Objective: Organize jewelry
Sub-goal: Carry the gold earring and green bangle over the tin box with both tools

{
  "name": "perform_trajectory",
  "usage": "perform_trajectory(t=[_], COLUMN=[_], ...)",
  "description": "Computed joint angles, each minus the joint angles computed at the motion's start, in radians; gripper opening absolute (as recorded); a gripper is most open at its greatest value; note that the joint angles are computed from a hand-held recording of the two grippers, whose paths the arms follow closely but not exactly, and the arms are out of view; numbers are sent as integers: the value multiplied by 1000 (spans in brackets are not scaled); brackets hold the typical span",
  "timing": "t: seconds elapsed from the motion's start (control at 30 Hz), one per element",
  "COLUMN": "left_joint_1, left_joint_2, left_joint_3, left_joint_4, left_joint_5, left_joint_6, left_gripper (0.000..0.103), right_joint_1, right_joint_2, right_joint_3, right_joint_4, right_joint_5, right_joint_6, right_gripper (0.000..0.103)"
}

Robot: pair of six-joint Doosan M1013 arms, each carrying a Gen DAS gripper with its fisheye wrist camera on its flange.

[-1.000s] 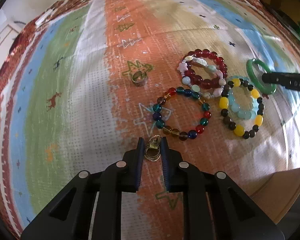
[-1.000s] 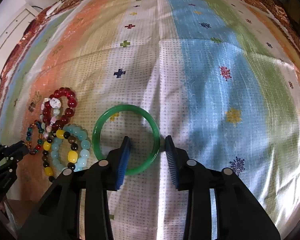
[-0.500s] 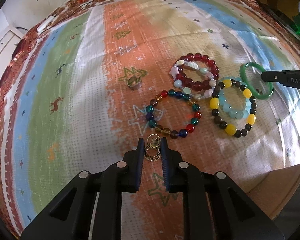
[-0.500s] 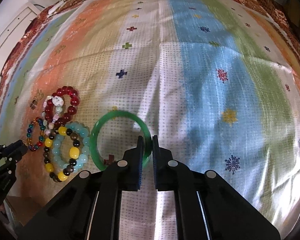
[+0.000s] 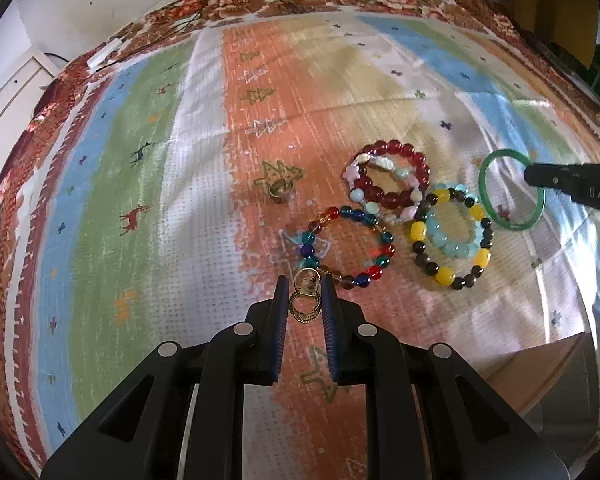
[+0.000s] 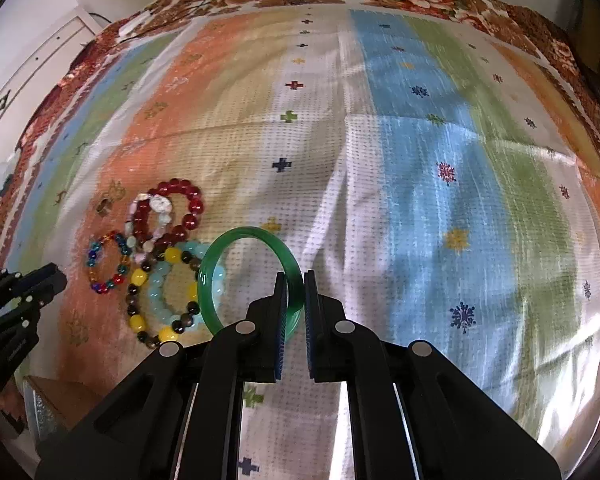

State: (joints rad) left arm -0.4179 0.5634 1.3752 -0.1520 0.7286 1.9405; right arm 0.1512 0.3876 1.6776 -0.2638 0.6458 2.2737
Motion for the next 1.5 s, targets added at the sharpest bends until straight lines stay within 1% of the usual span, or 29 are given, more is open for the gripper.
perform_trajectory(t=[0.33,0.5,0.63,0.77,0.87,1.03,1.2,1.33,1.5], left_joint_1=[18,22,30,30,25,25,26,25,35], left_joint_2=[-34,-49,-65,-92,-109,-127,-157,-178,-205], left_joint_3=[26,40,53,83,104,124,163,193,228], left_joint_4=[-98,-97,-134,-175,-168,-206,-259,-279,-353], left_joint_5=[-13,-37,-47,-72,-96,-104,-119,-131,-132], left_joint_6=[42,38,58,110,115,156,215,256,321], left_gripper=[16,16,16,16,16,16,16,16,16], right_joint_1=[17,34,50,69,80,99,113,124,138], right_joint_2=[-47,-69,-84,-100,-111,-128,-150,-164,-178], right_joint_3=[34,45,48,52,62,80,103,117,137], right_joint_4=[-13,-36,-48,-72,-78,-109,-113,-117,-111], right_joint_5=[-44,-63,-76,-94,-105,-111,-142,-162,-176], right_joint_6=[38,62,64,72,68,83,84,87,84], right_gripper=[9,9,9,9,9,9,9,9,9])
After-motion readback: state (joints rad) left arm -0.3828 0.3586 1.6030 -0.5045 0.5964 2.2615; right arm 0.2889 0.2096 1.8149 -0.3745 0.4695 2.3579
